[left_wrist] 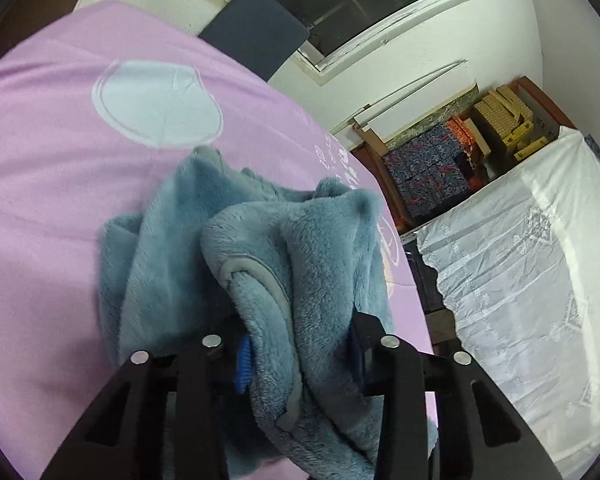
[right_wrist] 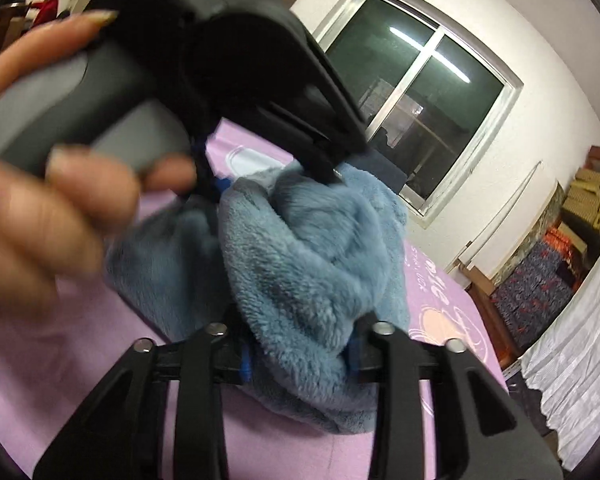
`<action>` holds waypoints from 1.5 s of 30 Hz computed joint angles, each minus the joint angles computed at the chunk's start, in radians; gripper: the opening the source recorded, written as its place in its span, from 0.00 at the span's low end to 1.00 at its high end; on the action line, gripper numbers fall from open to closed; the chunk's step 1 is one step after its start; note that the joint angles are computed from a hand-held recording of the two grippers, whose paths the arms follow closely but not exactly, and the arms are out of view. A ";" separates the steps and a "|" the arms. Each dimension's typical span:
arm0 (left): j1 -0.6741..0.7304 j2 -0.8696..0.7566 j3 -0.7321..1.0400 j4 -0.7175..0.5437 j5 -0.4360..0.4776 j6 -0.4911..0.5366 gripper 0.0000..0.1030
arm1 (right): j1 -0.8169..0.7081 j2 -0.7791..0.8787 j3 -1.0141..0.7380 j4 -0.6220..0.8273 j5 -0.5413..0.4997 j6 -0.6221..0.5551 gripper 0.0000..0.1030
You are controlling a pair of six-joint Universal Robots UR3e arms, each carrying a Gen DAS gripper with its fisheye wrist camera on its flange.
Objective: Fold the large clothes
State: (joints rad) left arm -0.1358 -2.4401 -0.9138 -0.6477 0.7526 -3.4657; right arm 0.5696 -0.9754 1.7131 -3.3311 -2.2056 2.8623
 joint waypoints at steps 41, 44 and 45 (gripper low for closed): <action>-0.041 0.157 -0.098 -0.115 0.695 0.176 0.81 | -0.345 -0.288 0.051 0.381 0.878 0.240 0.46; -0.040 0.216 -0.191 -0.063 0.717 0.151 0.81 | -0.361 -0.372 0.140 0.355 0.882 0.240 0.50; -0.040 0.242 -0.234 -0.031 0.722 0.140 0.80 | -0.380 -0.411 0.181 0.343 0.885 0.241 0.50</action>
